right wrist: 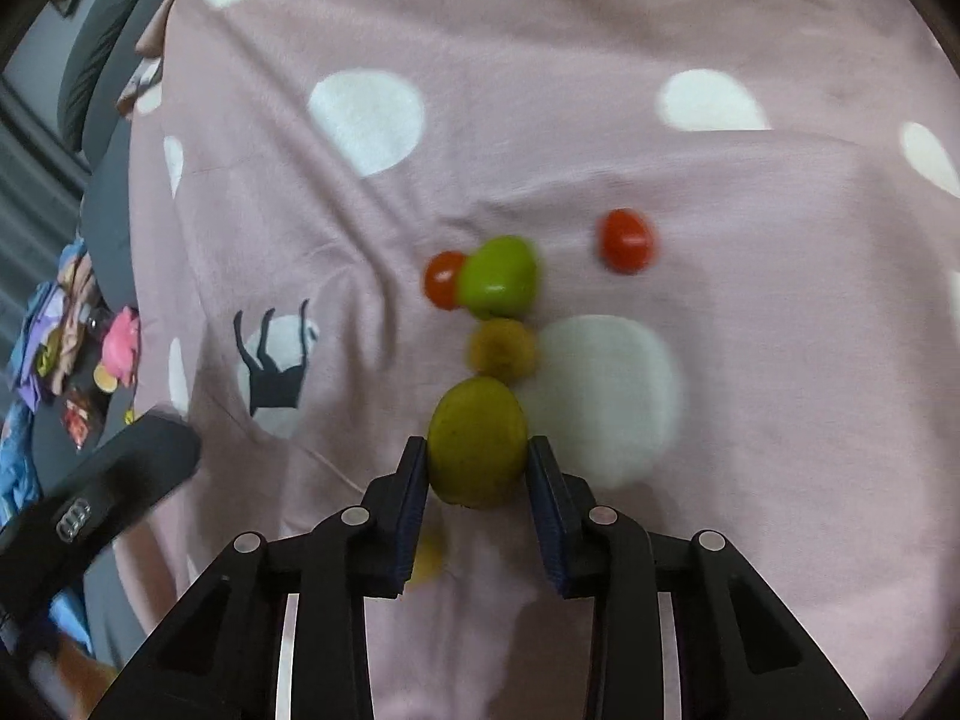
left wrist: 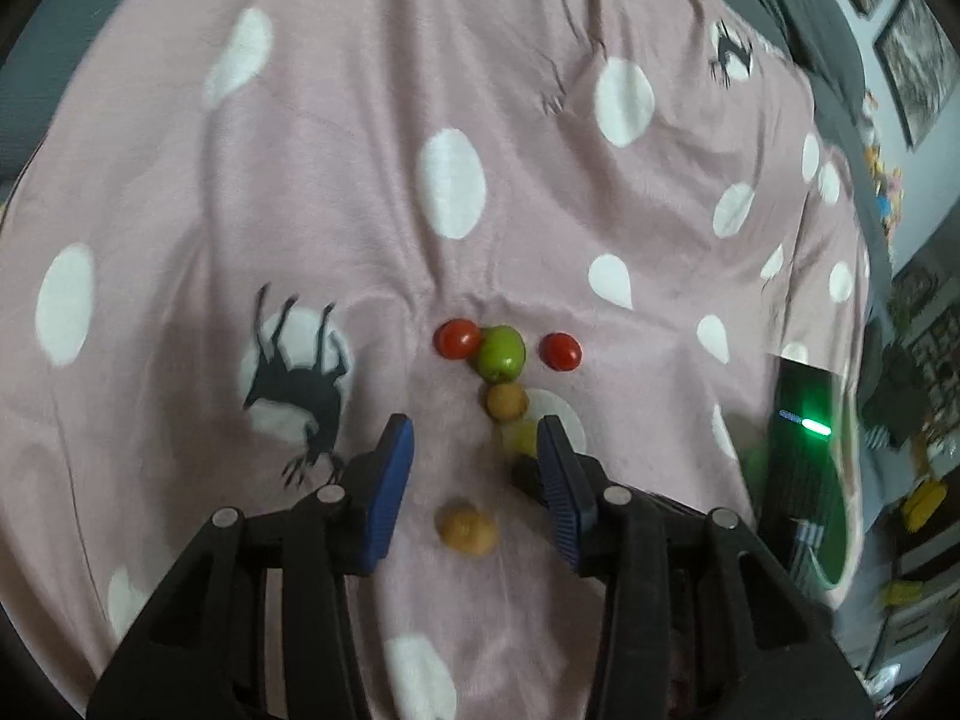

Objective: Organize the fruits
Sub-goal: 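Grasp the large yellow-green lime with the right gripper while the left grasps a green lime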

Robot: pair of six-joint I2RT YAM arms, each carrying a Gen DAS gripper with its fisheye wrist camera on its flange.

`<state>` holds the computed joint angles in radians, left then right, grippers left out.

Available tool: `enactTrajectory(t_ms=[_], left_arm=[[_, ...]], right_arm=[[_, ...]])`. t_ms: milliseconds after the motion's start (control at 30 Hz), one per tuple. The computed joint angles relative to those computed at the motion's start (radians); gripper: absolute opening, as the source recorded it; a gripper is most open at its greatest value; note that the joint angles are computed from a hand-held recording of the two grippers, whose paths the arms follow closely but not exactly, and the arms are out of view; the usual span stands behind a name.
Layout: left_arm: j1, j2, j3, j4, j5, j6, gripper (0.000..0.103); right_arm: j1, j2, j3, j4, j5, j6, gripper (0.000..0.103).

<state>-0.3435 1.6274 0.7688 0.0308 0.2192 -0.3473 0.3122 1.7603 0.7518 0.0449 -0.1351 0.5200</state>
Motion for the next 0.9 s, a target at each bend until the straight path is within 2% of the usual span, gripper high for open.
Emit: enactTrajectory(t_ms=[67, 200, 333, 467, 733, 900], left_arm=[[-0.025, 0.074, 0.084, -0.021, -0.025, 0.020, 0.040], [-0.043, 0.234, 0.251, -0.069, 0.000, 0.041, 0.036], [-0.061, 0.373, 0.392, -0.108, -0.034, 0.101, 0.029], [-0.046, 0.451, 0.467, -0.127, 0.025, 0.078, 0.026], [-0.085, 0.476, 0.488, -0.128, -0.115, 0.158, 0.025], [-0.080, 0.477, 0.478, -0.101, -0.118, 0.146, 0.027]], right_arm=[[-0.050, -0.050, -0.030, -0.020, -0.008, -0.018, 0.035], [-0.159, -0.171, -0.100, -0.061, -0.042, -0.064, 0.035], [-0.233, -0.223, -0.117, -0.083, -0.102, -0.077, 0.035], [-0.253, -0.249, -0.119, -0.098, -0.090, -0.086, 0.035], [-0.239, -0.248, -0.129, -0.067, -0.088, -0.066, 0.035], [-0.244, -0.229, -0.128, -0.075, -0.083, -0.077, 0.034]])
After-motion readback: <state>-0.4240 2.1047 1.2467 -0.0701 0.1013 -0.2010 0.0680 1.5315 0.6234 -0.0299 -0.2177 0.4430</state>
